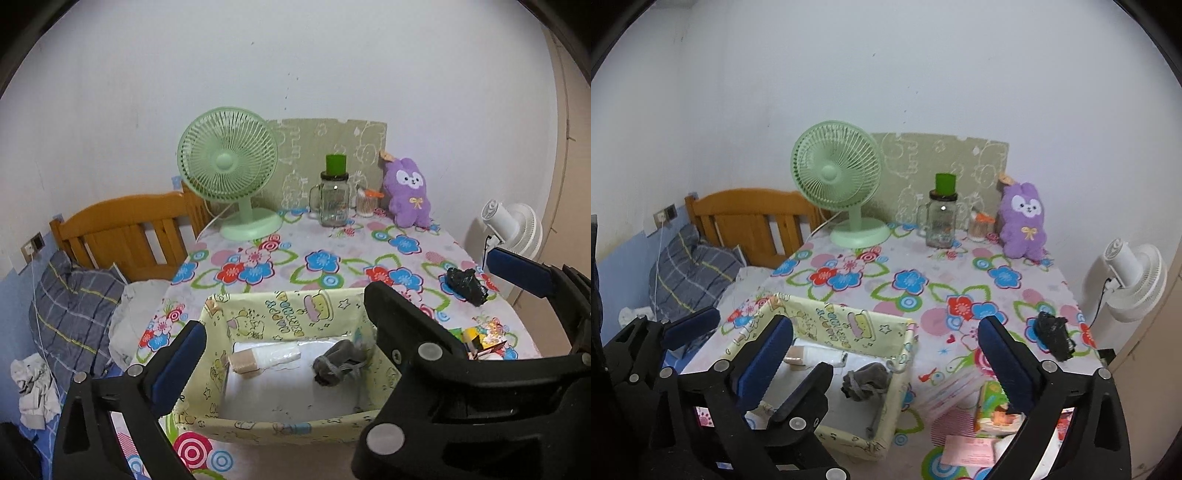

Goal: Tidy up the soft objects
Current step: 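Raise both open tools out of the paper box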

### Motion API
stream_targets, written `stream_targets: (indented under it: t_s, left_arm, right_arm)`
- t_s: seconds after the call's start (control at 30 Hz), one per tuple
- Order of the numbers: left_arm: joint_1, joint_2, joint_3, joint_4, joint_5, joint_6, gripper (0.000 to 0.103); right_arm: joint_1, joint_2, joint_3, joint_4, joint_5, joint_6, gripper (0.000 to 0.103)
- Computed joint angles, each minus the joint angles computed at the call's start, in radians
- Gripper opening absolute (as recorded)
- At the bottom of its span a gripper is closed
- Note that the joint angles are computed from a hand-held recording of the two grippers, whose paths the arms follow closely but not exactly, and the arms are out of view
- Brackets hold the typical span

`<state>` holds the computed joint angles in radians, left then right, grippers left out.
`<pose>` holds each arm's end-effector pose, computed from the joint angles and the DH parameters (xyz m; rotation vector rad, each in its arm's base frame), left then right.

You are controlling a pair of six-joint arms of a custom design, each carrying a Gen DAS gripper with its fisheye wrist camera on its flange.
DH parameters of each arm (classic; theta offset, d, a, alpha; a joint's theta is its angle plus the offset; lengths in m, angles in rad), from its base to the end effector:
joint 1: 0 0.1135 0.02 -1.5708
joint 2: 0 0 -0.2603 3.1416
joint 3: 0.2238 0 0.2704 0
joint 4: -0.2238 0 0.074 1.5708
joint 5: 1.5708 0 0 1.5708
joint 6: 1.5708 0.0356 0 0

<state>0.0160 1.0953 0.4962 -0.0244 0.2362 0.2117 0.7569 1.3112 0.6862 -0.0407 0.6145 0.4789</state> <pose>0.2407 -0.0045 0.1824 0.3439 2.1500 -0.1297 0.2200 0.1795 0.1958 0.0296 2.0999 0.0478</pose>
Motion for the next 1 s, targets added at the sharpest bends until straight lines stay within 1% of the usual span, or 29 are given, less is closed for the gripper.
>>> stream_targets:
  t_s: [0.13,0.37,0.57,0.67,0.8,1.0]
  left_arm:
    - [-0.031,-0.057,-0.021,-0.013,-0.025,-0.016,0.103]
    - [-0.092,-0.160,-0.059,-0.046,-0.052,-0.041,0.103]
    - [-0.160,-0.235,-0.084,-0.079,-0.077,-0.071,0.103]
    - [-0.197,-0.260,-0.093,-0.092,-0.094,-0.092,0.103]
    - [-0.272,-0.293,-0.112,-0.096,-0.157,-0.142,0.103]
    - [-0.383,-0.305,-0.132,-0.092,-0.225,-0.186,0.103]
  right_arm:
    - [0.019,-0.060,-0.027,-0.027,0.047,0.010,0.103]
    - [0.048,-0.170,-0.083,-0.081,0.097,0.034,0.103]
    - [0.077,-0.266,-0.117,-0.171,0.160,0.074,0.103]
    - [0.076,-0.313,-0.139,-0.200,0.160,0.079,0.103]
    - [0.066,-0.381,-0.170,-0.246,0.150,0.096,0.103]
    - [0.044,-0.490,-0.231,-0.296,0.138,0.100,0.103]
